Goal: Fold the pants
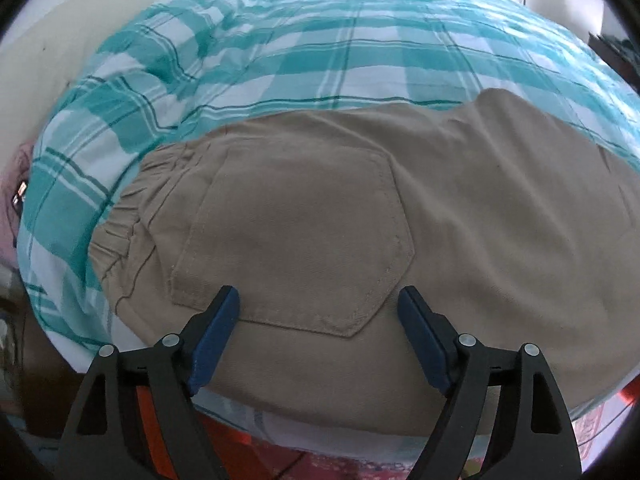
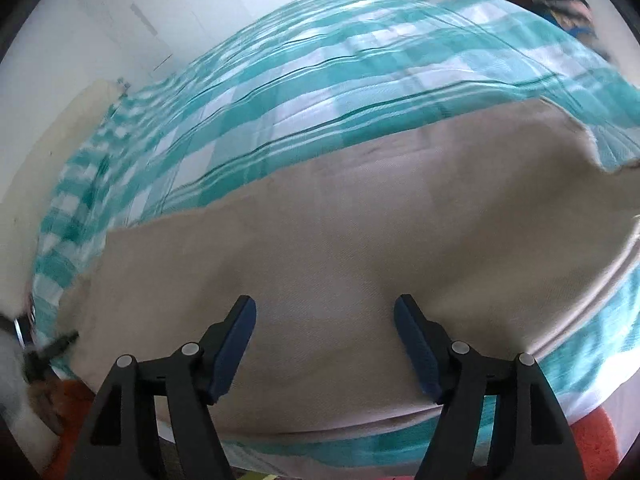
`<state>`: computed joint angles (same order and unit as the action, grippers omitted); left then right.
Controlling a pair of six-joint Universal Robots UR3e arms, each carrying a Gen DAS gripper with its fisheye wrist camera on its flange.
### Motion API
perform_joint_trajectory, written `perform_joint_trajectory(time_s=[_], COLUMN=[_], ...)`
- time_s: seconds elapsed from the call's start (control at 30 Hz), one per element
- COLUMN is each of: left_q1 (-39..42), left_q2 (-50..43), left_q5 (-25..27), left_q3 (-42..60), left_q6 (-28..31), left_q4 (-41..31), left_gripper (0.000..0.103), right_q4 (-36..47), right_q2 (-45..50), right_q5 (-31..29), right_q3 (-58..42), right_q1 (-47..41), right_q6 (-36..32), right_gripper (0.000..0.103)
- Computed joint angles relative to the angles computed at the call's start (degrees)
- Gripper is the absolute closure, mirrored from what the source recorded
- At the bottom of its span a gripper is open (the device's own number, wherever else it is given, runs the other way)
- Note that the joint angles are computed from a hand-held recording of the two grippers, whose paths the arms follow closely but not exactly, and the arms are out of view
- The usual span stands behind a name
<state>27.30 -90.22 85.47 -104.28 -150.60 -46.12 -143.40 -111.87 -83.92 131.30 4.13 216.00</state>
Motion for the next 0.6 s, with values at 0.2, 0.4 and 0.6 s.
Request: perform_joint_trajectory(time_s=[0.2,0.4,0.6], left_q1=[-0.12,-9.88,-30.19], left_q2=[2.36,4.28,-10.78], left_q5=[-1.11,-6.33,-9.47], left_q3=[3.89,12.16,32.87], left_q6=[-2.63,-3.16,-5.28], left_q4=[-7.37,-16.47,-26.06], left_gripper=[0.02,0.018,0.016], right_q4=[19.66,20.01,15.8], right_q2=[-13.66,-19.84,-23.62], right_q5=[-1.69,-10.38,-20.29], right_q3=[-0.58,-0.89,2.13], right_q1=[-18.37,-13.95,-7.45], right_q6=[-8.41,-9.93,-1.23], right_gripper=[0.049,0.042,0.042])
